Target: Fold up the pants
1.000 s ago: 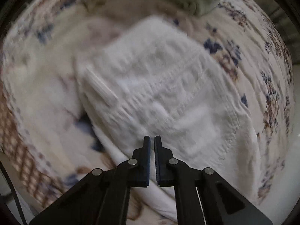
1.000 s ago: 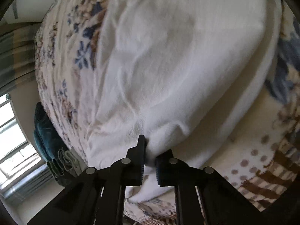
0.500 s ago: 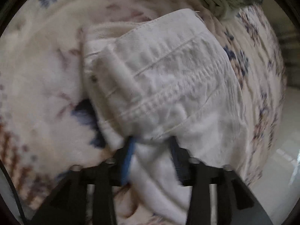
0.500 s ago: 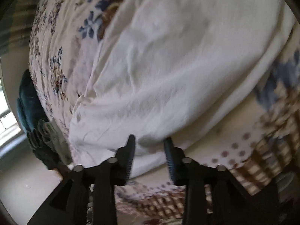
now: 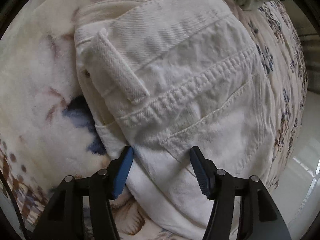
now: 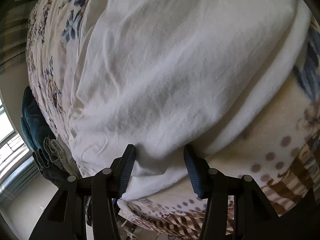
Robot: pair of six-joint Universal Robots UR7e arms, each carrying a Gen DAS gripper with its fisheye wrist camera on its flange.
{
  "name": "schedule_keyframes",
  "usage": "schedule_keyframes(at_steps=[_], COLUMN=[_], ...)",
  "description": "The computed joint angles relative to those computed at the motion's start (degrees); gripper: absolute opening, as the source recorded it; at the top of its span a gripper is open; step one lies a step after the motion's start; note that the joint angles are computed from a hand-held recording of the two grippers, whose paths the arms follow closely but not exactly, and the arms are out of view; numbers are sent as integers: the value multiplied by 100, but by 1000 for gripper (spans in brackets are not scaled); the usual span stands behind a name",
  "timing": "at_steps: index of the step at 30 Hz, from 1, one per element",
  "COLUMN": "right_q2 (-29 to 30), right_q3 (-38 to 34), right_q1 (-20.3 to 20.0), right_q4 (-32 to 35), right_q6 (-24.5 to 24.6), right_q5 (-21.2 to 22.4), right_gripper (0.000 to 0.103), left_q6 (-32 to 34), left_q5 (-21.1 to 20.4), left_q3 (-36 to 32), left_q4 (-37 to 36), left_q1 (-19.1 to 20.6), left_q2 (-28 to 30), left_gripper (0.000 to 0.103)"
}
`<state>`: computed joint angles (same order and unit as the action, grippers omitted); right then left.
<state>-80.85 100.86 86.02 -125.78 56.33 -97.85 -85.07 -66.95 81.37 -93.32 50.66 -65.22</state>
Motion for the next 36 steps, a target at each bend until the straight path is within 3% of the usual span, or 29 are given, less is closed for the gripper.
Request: schedule_keyframes(at_steps=[2, 3, 4, 5, 8, 14, 19, 21, 22, 23, 25, 28, 29, 31, 33, 36], right_q2=[40, 68, 93, 92, 92, -287, -268, -312, -333, -353, -541, -817, -926, -1120, -1426, -1736], right_q3=[-31, -44, -55, -51, -189, -175, -259, -63, 16, 42, 172, 135, 96, -67, -93, -220], right_q1=[-9, -6, 23, 62, 234, 470, 480, 252, 148, 67, 13, 107, 176, 248, 196, -4], right_q4=[15, -9, -56, -148, -123, -66, 695, 854, 884, 977, 817, 947, 1039, 1284, 1242, 1154], right_q6=[58, 82, 103, 97, 20, 261, -7, 33, 59, 72, -29, -303, -333, -282, -239, -362], right_q5=[-20, -49, -100, -178, -417, -344, -334, -242, -159, -118, -50, -236, -445, -900, -1377, -2297], right_gripper=[53, 53, 42, 19, 11, 9, 9, 11, 20, 38, 42, 76, 76, 77, 77, 77], left_q6=[-42, 8, 107, 183, 250, -120, 39, 148, 141, 132, 97, 372, 679, 1174, 1774, 2371], left_q5=[195, 310, 432, 581, 897, 1134, 1026, 848, 831, 852, 965, 1271, 1289, 1337, 1329, 1102], left_q3=[-37, -81, -168, -292, -486, -617, -614, -491, -511, -599, -1159, -1924, -2053, -2108, -1979, -2178], left_q4=[41, 43, 93, 256, 657, 1234, 1745, 1785, 1869, 1986, 2848, 4016, 4088, 3939, 3354, 2945], left_q1=[-37, -66, -110, -178, -400, -686, -477, -347, -328, -362, -563, -1042, -1192, -1432, -1661, -1800], left_q2=[9, 43, 90, 150, 199, -119, -13, -9, 29, 80, 420, 1050, 1241, 1515, 1749, 2274], left_gripper=[51, 32, 24, 23, 20, 17, 14, 18, 18, 18, 21, 35, 39, 65, 78, 82])
